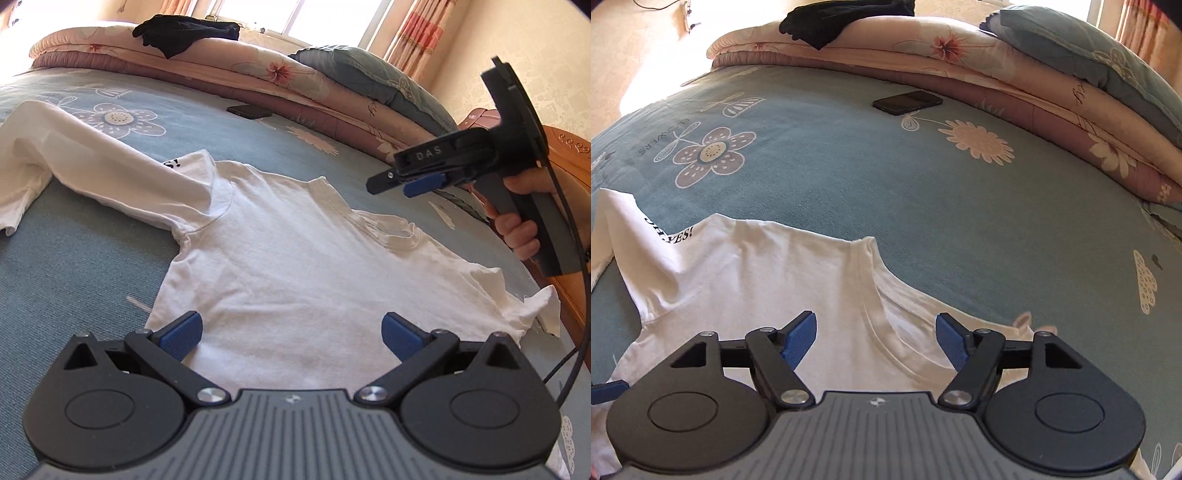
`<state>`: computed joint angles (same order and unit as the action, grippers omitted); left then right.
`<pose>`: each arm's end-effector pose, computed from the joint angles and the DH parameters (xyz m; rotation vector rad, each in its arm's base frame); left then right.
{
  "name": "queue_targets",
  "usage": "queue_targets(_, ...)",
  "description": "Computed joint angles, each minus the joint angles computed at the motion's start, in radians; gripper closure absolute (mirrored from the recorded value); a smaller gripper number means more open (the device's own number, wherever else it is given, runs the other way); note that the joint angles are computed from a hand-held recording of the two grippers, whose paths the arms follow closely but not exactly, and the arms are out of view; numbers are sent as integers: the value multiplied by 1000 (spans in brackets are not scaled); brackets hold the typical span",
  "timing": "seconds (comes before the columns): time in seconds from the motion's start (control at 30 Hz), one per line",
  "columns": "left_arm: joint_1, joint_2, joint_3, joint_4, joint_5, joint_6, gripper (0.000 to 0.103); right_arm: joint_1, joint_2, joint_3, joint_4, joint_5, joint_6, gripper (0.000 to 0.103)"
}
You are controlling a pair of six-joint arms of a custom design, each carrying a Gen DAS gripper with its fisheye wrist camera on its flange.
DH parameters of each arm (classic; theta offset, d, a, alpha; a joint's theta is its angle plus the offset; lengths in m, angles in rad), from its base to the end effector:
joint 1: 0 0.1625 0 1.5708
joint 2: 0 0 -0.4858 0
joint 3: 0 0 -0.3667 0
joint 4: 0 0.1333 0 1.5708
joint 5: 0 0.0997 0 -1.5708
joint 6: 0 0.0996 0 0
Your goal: Fold clothes
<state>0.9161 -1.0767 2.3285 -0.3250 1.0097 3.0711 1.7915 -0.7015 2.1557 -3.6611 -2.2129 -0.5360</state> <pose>-0.0448 -0.3643 0.1147 0.5166 2.5982 -1.0920 0.1904 -0.5121 0.1069 0.6271 -2.2720 0.6395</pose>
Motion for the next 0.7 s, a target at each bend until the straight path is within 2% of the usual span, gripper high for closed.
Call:
queue_targets(0.13, -19, 17, 5, -9, -29, 24, 1, -61, -23, 127, -140, 12, 60, 18)
queue_targets(0.27, -22, 27, 4, -14, -38, 34, 0, -133, 25, 164, -290, 26, 55, 16)
queue_targets(0.4, -25, 34, 5, -22, -45, 47, 0, -190, 91, 105, -380, 39, 9, 14)
queue_targets(0.47, -26, 38, 6, -26, -48, 54, 0, -212, 110, 72, -405, 70, -6, 0)
queue_targets(0.6, -25, 41, 6, -32, -49, 63, 1, -216, 151, -23, -419, 69, -63, 0)
queue_targets(0.7, -24, 40, 8, -36, -47, 70, 1, -219, 144, -63, -377, 81, -62, 0)
